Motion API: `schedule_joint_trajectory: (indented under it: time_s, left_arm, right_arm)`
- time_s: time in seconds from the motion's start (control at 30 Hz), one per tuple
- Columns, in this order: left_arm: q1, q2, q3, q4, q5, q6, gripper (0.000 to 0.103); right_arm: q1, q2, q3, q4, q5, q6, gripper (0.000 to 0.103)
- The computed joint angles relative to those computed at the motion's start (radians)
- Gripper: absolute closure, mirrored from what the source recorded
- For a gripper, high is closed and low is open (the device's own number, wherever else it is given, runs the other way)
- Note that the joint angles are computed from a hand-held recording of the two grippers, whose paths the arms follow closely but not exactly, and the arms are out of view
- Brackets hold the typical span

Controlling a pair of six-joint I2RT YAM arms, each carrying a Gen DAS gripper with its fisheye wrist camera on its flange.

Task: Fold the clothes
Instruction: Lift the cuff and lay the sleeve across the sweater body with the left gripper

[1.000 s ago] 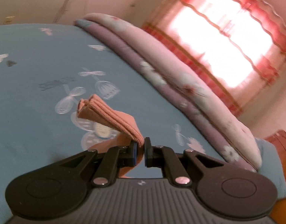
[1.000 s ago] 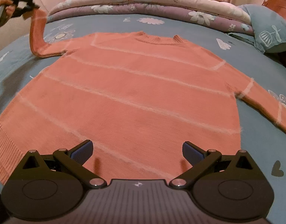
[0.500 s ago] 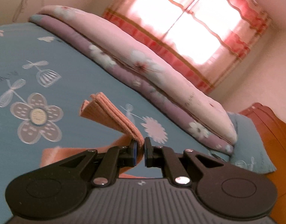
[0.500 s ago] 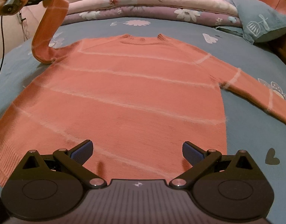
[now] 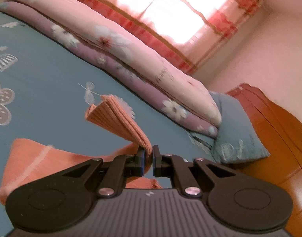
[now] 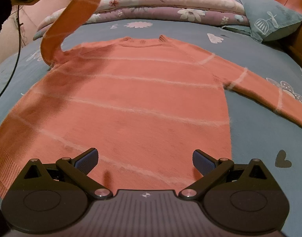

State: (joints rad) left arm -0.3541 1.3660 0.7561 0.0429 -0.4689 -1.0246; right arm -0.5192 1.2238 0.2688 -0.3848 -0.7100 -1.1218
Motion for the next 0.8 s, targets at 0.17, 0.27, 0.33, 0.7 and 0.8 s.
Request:
schedule_joint_trajectory:
  time_s: [0.17,0.27,0.33,0.7,0.8]
  left_arm:
    - [-0.041,0.124,0.059,0.057,0.029,-0.003,0.099]
    - [-0.064,0.198,0.085,0.090,0.042,-0.019,0.099]
    - [-0.078,0.245,0.098,0.115,0.051,-0.026,0.099]
    - [-0.150,0.529,0.227,0.160,0.066,-0.042,0.099]
    - [-0.159,0.593,0.258,0.170,0.071,-0.051,0.099]
  right_arm:
    - [-0.013,0.000,0.003,-0.007,-0.002,-0.011,0.000]
    - [-0.018,-0.001,0.006,-0.019,0.001,-0.020,0.000]
    - [-0.019,0.002,0.009,-0.020,0.007,-0.021,0.000]
    - [-0.050,0.019,0.013,-0.012,0.020,-0.037,0.000]
    - [-0.052,0.019,0.014,-0.009,0.026,-0.036,0.000]
